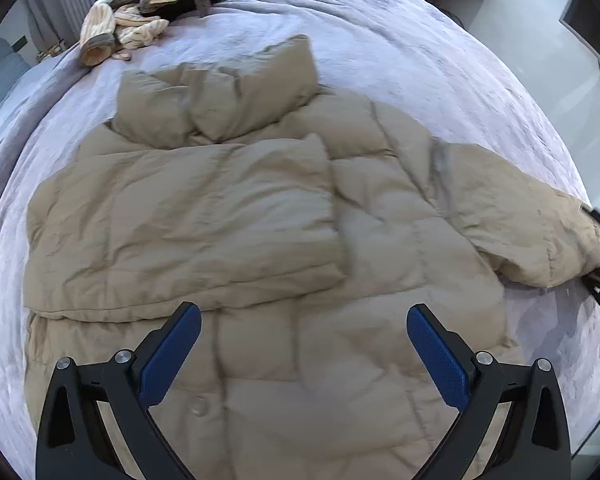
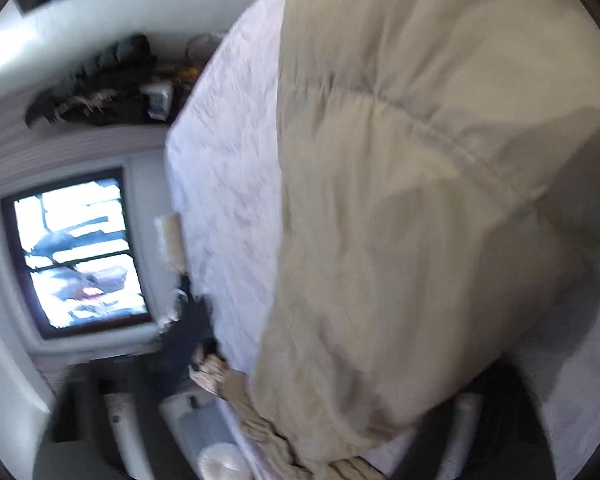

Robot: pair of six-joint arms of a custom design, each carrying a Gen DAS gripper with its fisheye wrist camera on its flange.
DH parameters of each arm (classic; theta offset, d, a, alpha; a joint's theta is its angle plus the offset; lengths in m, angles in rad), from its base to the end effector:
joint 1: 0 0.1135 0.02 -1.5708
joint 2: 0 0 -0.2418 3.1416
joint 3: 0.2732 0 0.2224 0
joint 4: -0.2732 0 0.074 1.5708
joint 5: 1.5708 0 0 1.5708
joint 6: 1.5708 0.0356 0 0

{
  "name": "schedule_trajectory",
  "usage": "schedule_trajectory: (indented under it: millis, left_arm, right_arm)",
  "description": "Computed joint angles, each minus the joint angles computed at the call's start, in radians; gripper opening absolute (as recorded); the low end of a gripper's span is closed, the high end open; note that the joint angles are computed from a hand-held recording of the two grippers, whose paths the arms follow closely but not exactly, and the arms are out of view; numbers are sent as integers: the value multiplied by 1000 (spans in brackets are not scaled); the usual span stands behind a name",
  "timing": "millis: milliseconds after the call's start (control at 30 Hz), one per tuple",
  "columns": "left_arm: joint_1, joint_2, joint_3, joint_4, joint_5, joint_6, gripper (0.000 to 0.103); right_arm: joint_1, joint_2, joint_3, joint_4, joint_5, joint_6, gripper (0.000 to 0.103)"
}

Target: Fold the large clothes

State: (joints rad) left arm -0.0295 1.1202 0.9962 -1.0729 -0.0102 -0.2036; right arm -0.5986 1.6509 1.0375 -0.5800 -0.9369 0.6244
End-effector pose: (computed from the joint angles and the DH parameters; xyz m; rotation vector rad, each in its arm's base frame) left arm 0.1746 -0.0048 0.2622 -0.2434 2.7580 -0.0469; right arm 0.2508 -0.1364 0.1919 1.2383 2.1871 1.2720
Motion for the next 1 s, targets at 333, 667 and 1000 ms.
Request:
schedule_trajectory:
  millis: [333, 667, 1000]
  left_arm:
    - [385, -31, -13, 7, 111, 260, 103]
    - [876, 47, 40, -2, 258, 607, 103]
    - [1157, 210, 95, 65, 310, 769, 103]
  right_arm:
    - [273, -141, 166, -57, 175, 6, 9]
    - [1001, -6, 630, -141, 629, -54, 9]
    - [1523, 336, 849, -265, 984, -213, 9]
